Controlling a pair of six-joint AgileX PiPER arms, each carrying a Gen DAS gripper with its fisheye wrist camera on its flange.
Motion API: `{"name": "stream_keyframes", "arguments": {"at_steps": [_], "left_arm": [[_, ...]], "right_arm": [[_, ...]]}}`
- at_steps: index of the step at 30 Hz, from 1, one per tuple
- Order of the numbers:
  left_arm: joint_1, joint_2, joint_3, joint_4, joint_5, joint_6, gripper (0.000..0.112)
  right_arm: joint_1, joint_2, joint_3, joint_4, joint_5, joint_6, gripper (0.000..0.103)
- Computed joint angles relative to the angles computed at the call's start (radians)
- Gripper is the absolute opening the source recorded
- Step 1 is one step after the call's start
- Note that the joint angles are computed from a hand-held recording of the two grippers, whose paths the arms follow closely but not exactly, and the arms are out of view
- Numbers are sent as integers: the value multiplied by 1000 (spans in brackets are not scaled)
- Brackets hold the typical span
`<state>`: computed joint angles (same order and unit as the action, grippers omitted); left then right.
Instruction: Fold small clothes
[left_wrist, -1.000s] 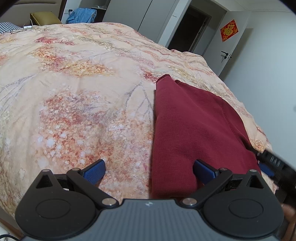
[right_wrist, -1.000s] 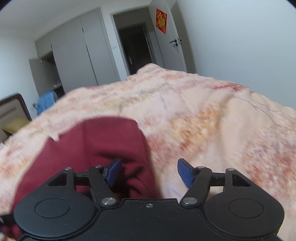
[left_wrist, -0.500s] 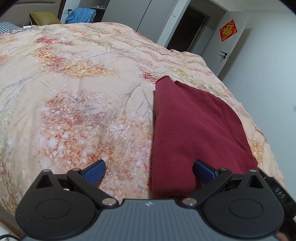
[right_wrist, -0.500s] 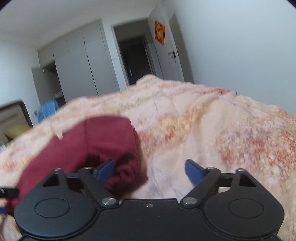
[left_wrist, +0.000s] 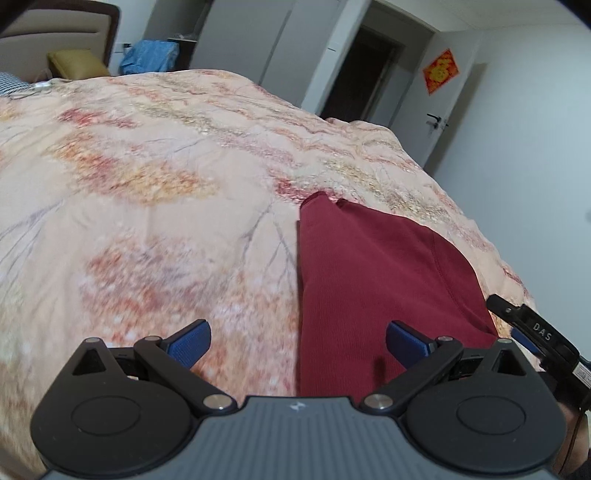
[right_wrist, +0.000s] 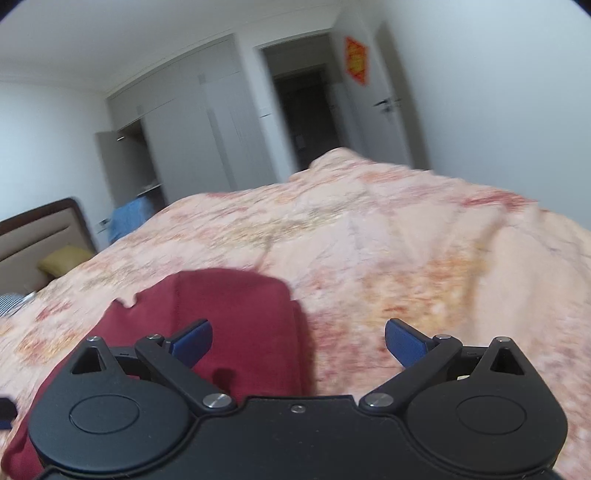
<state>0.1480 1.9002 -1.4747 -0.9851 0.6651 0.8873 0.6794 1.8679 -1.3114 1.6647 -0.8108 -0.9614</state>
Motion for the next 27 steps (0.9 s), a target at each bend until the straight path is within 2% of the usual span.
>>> {"name": "stream_keyframes", "arguments": {"at_steps": [2, 4, 9, 12, 15, 20, 24, 27], "left_arm": [[2, 41, -56, -18, 37, 24, 103], [6, 93, -129, -34, 91, 29, 103], [-5, 242, -367, 10, 229, -22, 103], [-33, 324, -505, 98, 278, -70, 103], [-51, 404, -623, 172, 332, -127, 103], [-36, 445, -661, 132, 367, -76, 103], [-36, 462, -703, 152, 396, -111, 103], [-44, 477, -756, 197, 425, -153, 103]], "right_arm": [[-31, -22, 74, -166, 125, 159, 100], [-52, -28, 116, -303, 208, 295, 101], [-85, -11, 133, -399, 297, 425, 102], [-100, -18, 169, -509, 307, 576, 102], [-100, -15, 187, -561, 296, 635, 102], [-103, -13, 201, -612, 289, 683, 103], [-105, -14, 201, -615, 293, 685, 102], [-106, -12, 165, -522, 322, 575, 101]]}}
